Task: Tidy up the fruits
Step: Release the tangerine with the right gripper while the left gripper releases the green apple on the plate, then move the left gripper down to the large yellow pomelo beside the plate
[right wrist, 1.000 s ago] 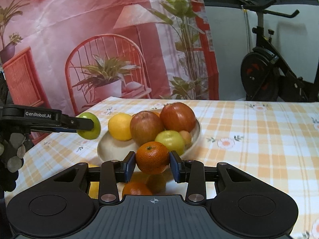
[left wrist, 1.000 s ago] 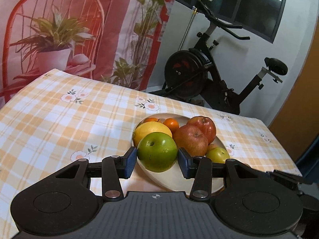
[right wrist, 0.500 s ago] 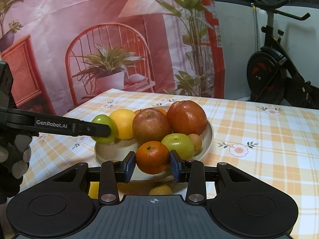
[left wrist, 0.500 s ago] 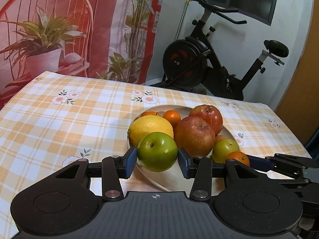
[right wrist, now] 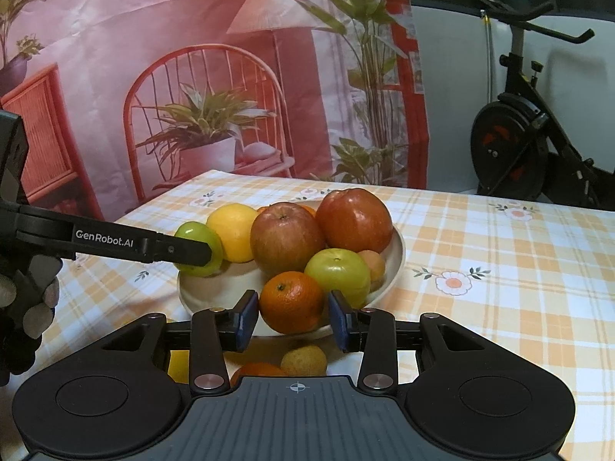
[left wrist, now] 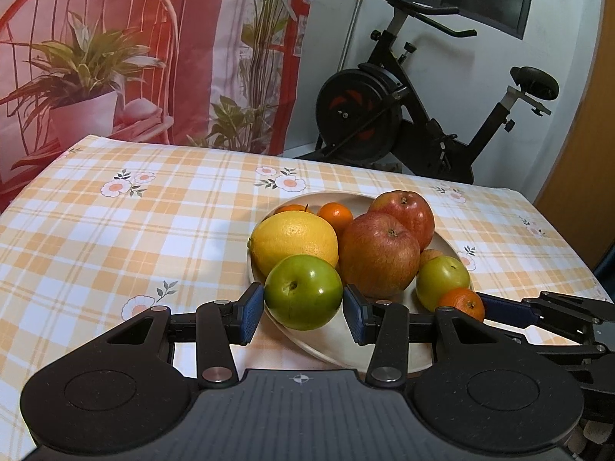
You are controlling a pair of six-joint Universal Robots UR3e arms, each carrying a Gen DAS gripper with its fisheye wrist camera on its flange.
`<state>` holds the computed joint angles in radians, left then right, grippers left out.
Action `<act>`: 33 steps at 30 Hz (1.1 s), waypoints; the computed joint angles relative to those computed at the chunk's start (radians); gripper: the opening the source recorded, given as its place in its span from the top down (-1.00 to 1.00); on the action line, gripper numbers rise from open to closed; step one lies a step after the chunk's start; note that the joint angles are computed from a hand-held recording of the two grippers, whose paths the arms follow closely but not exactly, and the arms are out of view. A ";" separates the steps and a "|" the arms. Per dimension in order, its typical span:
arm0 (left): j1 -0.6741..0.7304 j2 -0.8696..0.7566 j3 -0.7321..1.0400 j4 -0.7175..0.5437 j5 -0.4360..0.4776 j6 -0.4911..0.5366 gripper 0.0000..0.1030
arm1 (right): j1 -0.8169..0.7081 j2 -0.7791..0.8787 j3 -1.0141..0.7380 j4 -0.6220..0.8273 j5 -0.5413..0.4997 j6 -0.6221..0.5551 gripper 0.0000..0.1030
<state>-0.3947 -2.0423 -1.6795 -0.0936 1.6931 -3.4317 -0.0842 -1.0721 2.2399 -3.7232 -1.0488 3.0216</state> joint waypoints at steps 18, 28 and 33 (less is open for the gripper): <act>-0.016 0.045 -0.039 -0.006 0.040 -0.038 0.05 | -0.084 -0.017 0.190 -0.203 0.035 0.058 0.23; -0.056 0.110 -0.108 0.014 0.082 -0.081 0.05 | -0.140 -0.011 0.316 -0.341 0.074 0.052 0.23; -0.098 0.144 -0.152 0.031 0.123 -0.102 0.05 | -0.126 -0.014 0.326 -0.350 0.070 0.026 0.23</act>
<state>-0.4926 -1.8986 -1.8319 -0.0625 1.8164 -3.5338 -0.2100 -1.0866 2.5661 -4.0736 -0.9791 3.0476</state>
